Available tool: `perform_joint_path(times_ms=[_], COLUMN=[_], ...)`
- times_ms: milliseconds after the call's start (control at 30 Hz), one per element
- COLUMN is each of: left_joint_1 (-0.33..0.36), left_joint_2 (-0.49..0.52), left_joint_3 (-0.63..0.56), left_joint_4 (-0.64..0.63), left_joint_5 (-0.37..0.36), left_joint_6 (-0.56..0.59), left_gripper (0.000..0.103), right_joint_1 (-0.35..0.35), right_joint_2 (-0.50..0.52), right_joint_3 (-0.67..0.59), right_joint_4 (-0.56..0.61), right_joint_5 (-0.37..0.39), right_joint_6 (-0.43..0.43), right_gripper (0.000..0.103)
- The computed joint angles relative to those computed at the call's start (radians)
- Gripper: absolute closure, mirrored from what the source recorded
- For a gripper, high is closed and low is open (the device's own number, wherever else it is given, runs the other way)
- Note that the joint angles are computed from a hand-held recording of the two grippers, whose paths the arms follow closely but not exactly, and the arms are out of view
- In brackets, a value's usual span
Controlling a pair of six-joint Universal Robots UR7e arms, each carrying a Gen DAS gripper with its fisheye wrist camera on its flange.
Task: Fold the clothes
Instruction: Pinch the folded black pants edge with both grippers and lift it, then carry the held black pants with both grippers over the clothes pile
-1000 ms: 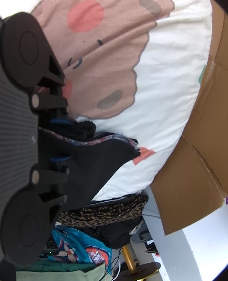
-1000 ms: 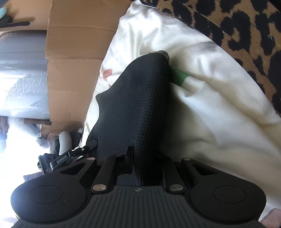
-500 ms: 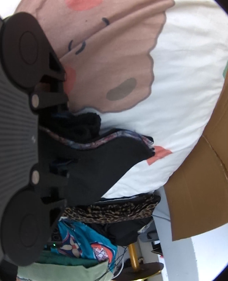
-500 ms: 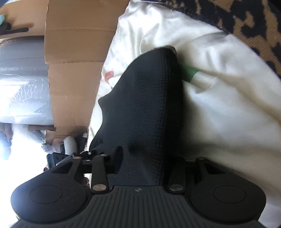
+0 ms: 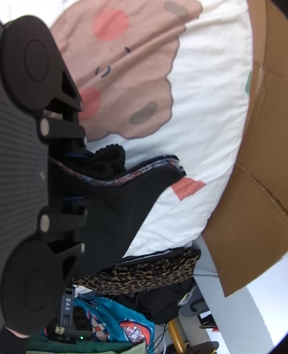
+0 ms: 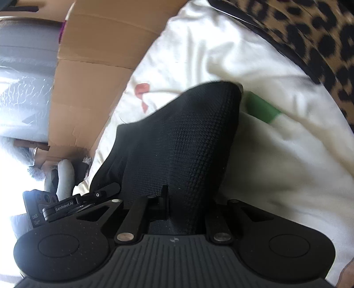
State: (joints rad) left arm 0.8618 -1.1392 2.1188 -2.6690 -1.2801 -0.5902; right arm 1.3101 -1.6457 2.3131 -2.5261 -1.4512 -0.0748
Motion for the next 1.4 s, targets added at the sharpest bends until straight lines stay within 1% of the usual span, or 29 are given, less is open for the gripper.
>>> perform_joint_path(times_ms=[133,333,567,667,900,1100,1233,1400], left_joint_1=[-0.045,-0.120,-0.217,-0.260,-0.361,-0.444,-0.490,-0.544], left_joint_2=[-0.046,-0.097,-0.145,-0.162,-0.196,-0.200,-0.191,-0.170], left_joint_3=[0.024,0.012,-0.042,-0.078,-0.172,-0.279,-0.350,-0.426], left_joint_4=[-0.001,0.067,0.186,0.257,0.410,0.545,0.624,0.699], left_joint_5=[0.046,0.106,0.176,0.206,0.289,0.359,0.395,0.431], left_joint_6=[-0.063,-0.143,-0.235,-0.279,-0.408,-0.491,-0.530,-0.580], left_gripper=[0.072,0.073,0.073,0.073,0.073,0.073,0.073,0.072], right_joint_1=[0.059,0.143,0.249,0.290,0.399,0.499,0.558,0.613], right_joint_2=[-0.010,-0.033,-0.049,-0.060,-0.066,-0.051,-0.038,-0.037], right_joint_3=[-0.025,-0.078,-0.173,-0.217,-0.315,-0.433,-0.519,-0.610], right_joint_4=[0.021,0.082,0.171,0.210,0.263,0.327,0.382,0.445], right_joint_5=[-0.022,-0.060,-0.097,-0.110,-0.115,-0.140,-0.153,-0.164], right_joint_6=[-0.016,-0.003,0.030,0.042,0.085,0.114,0.112,0.097], right_gripper=[0.095,0.095,0.095,0.095,0.095,0.095,0.095,0.095])
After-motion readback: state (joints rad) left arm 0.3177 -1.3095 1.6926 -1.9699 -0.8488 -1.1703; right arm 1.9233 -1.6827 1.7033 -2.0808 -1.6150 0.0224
